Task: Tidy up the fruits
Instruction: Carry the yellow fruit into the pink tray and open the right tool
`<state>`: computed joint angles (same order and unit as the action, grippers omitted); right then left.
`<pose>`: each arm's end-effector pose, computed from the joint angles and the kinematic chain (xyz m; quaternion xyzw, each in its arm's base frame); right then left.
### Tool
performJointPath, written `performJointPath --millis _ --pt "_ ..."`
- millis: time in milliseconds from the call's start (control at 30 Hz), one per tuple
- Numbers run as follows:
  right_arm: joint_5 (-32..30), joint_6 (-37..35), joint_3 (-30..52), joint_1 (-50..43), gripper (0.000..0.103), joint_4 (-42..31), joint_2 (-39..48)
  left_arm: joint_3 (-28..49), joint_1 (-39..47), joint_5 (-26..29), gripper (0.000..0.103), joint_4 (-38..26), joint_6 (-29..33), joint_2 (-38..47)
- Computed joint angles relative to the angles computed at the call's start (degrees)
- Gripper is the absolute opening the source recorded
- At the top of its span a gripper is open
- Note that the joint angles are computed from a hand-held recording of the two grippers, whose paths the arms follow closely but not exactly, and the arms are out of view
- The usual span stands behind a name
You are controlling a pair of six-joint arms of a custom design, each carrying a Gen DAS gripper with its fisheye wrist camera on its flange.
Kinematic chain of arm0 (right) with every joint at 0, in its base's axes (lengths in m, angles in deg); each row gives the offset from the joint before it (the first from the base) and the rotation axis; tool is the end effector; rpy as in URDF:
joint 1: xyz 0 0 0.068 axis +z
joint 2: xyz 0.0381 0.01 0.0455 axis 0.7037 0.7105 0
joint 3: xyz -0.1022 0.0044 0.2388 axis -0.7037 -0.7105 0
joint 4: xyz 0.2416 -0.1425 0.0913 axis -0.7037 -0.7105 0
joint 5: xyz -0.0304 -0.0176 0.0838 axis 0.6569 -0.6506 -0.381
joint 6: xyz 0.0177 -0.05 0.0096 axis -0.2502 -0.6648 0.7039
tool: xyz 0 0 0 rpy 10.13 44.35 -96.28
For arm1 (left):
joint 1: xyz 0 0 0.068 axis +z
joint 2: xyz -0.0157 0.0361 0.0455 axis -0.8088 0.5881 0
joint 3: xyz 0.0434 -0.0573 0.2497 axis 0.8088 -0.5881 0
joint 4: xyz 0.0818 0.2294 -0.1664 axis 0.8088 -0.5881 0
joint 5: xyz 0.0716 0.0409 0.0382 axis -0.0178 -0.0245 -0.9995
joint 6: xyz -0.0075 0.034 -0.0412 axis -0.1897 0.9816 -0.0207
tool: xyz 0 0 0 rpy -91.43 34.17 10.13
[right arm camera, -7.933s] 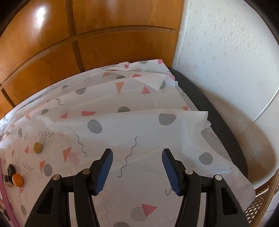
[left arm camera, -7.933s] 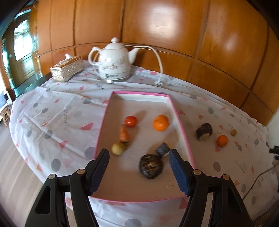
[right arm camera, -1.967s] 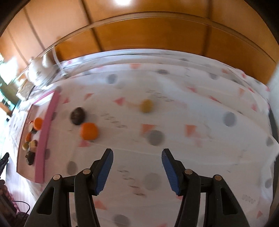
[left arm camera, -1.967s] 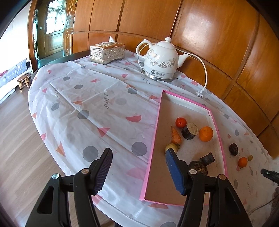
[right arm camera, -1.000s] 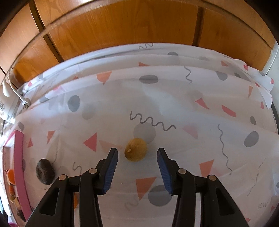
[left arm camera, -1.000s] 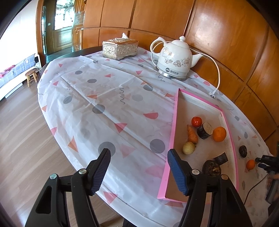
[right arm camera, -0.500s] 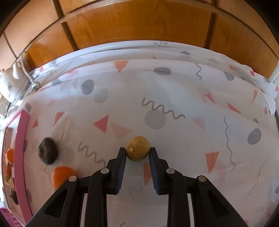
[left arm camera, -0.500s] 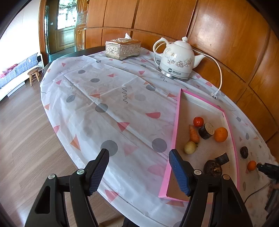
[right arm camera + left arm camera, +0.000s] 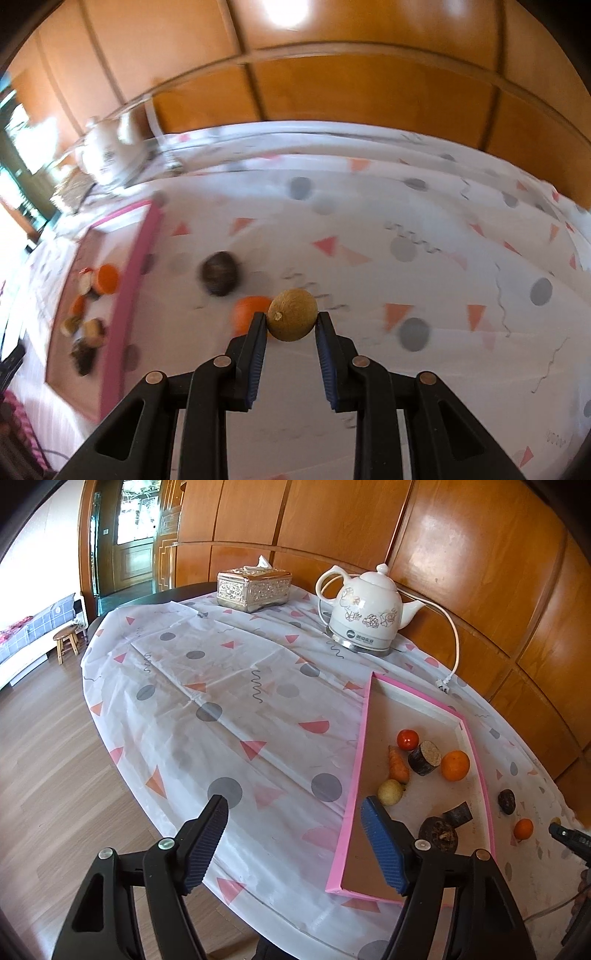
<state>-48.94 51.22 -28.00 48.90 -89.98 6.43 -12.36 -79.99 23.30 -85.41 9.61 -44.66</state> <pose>0.3060 0.0276 0.1895 -0.0238 0.9556 0.0910 0.2792 0.1657 -0.0649 0.1735 -0.2346 0.9052 -0.0204 0.3537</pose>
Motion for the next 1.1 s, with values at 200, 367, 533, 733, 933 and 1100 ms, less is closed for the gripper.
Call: performJointPath --millis 200,367,533,733,933,1100 --pt "-0.96 0.96 1.24 8.81 0.027 -0.23 -0.26 -0.61 0.46 0.4 0.075 -0.53 -0.12 -1.74" --pt "-0.36 2.1 3.88 16.97 0.027 0.43 2.78 -1.39 1.31 1.1 0.075 -0.82 -0.11 -3.26" --pt "0.92 3.14 8.34 24.6 0.027 1.38 7.75 -2.29 2.81 1.83 0.077 -0.94 0.0 -4.85" --pt "2.19 4.59 14.9 28.76 0.027 2.28 15.24 -2.93 3.85 2.89 0.077 -0.43 0.47 -4.79" --pt "4.02 5.76 19.67 30.13 0.031 2.81 22.85 -3.35 4.43 3.63 0.077 0.1 0.72 -4.17" --pt "3.32 6.79 17.83 29.69 0.038 3.77 22.15 -3.37 4.52 3.71 0.077 0.32 0.86 -3.9"
